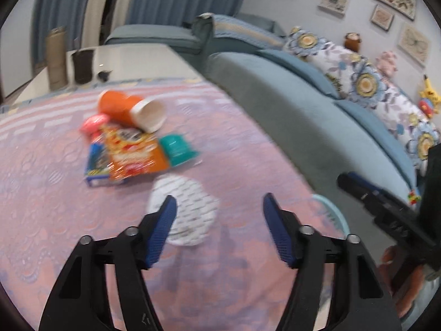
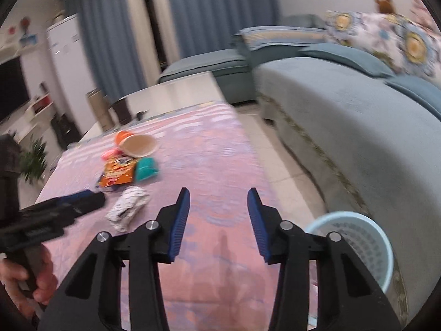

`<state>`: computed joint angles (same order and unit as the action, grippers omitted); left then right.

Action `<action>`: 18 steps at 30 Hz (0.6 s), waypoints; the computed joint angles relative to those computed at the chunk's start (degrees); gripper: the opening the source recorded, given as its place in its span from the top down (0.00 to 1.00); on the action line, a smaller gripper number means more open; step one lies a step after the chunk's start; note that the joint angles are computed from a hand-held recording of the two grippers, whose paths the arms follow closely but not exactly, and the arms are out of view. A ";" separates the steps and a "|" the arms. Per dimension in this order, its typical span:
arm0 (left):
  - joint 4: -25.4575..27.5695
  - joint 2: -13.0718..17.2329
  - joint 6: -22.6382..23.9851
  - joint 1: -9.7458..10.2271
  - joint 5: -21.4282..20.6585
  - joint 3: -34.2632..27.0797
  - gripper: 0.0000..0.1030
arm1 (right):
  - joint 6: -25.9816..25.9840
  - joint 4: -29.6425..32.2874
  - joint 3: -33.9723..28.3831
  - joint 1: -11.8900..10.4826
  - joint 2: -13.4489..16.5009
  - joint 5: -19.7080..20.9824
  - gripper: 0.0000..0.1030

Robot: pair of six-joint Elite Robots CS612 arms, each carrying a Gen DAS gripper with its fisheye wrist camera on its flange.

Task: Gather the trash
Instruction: 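Move both open tools back toward the white dotted tissue on the table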

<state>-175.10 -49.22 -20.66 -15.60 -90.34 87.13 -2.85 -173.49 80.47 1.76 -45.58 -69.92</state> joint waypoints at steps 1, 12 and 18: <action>1.08 0.35 0.40 0.27 0.08 -0.18 0.46 | -0.80 0.63 -0.60 0.44 0.38 0.19 0.61; 6.76 2.72 3.84 0.04 1.18 -2.21 0.32 | -5.94 7.59 -7.41 3.28 4.44 3.54 0.61; 8.31 3.02 4.63 -0.62 6.11 -2.66 0.56 | -5.62 11.29 -11.21 3.24 6.46 5.48 0.61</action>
<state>-166.80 -46.21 -16.03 -16.23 -84.23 84.47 -8.46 -162.20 69.26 5.00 -39.12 -64.45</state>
